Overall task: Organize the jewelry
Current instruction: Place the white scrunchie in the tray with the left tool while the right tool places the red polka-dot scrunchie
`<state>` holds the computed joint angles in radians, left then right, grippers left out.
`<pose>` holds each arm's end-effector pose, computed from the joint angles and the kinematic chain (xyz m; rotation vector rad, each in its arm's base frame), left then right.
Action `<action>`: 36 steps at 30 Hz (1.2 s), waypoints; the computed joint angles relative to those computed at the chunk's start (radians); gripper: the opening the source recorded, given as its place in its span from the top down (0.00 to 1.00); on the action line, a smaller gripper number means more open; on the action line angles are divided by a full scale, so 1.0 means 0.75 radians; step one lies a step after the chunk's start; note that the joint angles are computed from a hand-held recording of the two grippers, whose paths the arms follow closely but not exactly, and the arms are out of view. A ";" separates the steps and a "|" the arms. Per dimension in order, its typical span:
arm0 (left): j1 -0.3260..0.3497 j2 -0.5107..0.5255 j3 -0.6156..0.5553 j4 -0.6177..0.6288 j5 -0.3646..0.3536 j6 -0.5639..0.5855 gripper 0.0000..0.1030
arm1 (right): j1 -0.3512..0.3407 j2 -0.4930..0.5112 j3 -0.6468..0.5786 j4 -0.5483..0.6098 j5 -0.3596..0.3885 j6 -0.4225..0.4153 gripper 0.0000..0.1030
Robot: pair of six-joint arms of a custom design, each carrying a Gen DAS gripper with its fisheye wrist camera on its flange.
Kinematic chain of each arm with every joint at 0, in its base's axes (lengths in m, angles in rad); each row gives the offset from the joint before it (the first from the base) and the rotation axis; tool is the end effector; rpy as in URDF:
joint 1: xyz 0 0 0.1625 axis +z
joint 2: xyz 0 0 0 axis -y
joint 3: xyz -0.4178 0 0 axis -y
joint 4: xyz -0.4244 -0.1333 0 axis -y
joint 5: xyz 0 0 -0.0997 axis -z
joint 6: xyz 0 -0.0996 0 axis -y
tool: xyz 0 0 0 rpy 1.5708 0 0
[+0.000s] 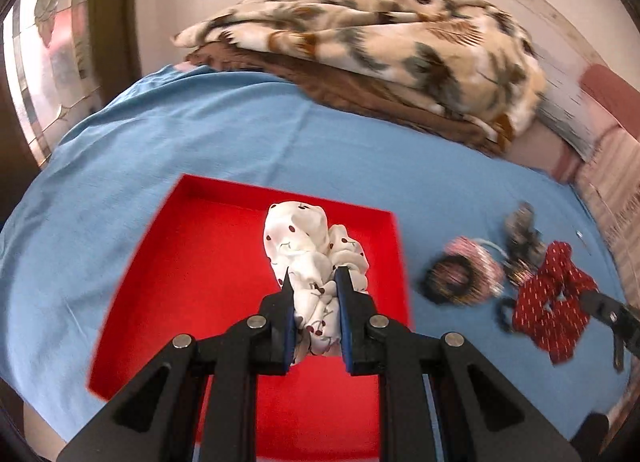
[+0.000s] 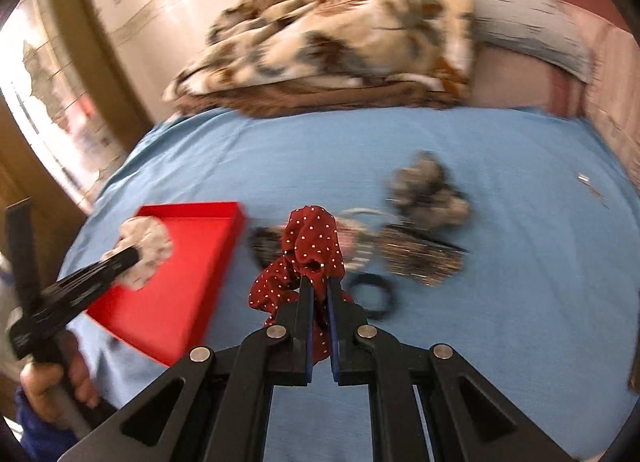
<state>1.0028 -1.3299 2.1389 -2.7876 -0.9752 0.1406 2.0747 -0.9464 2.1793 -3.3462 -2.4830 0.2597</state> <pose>-0.1186 -0.5374 0.2250 0.7365 2.4598 -0.6846 0.2900 -0.4131 0.1003 -0.0312 -2.3123 1.0102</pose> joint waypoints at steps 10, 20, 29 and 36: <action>0.181 0.191 -0.253 0.004 0.024 0.025 0.84 | -0.100 0.347 -0.486 0.222 0.217 -0.106 0.93; 0.214 0.266 -0.331 -0.020 0.077 0.026 0.75 | -0.166 0.508 -0.702 0.336 0.160 -0.180 0.92; 0.223 0.210 -0.300 -0.060 -0.009 0.006 0.43 | -0.133 0.504 -0.679 0.288 0.091 -0.227 0.59; 0.227 0.165 -0.272 -0.083 -0.037 -0.006 0.42 | -0.099 0.438 -0.561 0.252 0.120 -0.176 0.54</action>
<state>1.1735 -1.2062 1.9351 -2.8498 -1.0027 0.1361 2.0007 -0.6175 1.7588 -3.1570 -2.3932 0.1280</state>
